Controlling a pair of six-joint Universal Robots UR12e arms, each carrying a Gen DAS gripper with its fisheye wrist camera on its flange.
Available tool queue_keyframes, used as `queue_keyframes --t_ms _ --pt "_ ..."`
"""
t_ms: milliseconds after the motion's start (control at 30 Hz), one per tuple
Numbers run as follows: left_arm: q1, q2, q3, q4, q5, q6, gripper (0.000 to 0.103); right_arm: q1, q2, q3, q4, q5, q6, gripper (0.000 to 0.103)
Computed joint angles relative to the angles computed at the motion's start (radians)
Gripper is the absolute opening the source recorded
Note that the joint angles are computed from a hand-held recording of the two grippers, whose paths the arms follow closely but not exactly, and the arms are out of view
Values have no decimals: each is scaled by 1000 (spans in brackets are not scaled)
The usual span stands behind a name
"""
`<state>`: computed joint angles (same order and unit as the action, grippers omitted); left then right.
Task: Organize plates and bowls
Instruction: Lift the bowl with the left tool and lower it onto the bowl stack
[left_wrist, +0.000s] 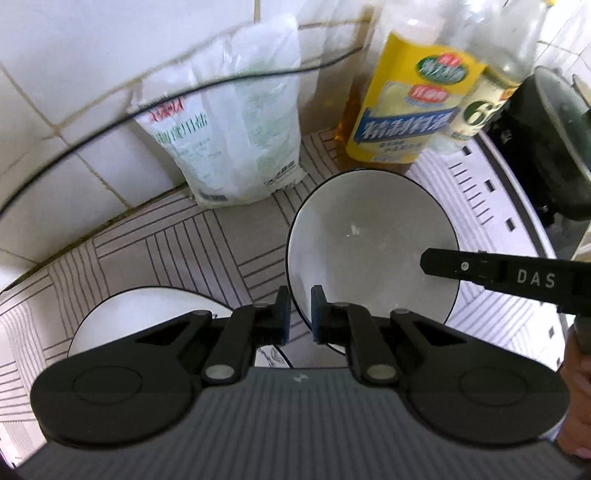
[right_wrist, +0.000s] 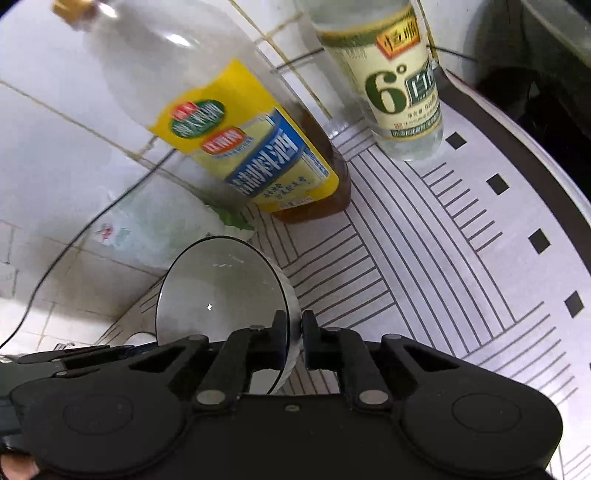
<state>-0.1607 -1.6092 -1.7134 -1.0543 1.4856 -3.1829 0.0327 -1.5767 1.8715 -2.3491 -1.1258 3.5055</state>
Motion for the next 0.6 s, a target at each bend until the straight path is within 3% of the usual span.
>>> queue_keyframes --t_ms 267,600 --pt "-18 62 -1 -9 -3 -32 10 -26 -84 31 3 38 -49 12" --pt "-81 150 -36 19 61 -71 10 -67 -190 70 44 90 -170 12"
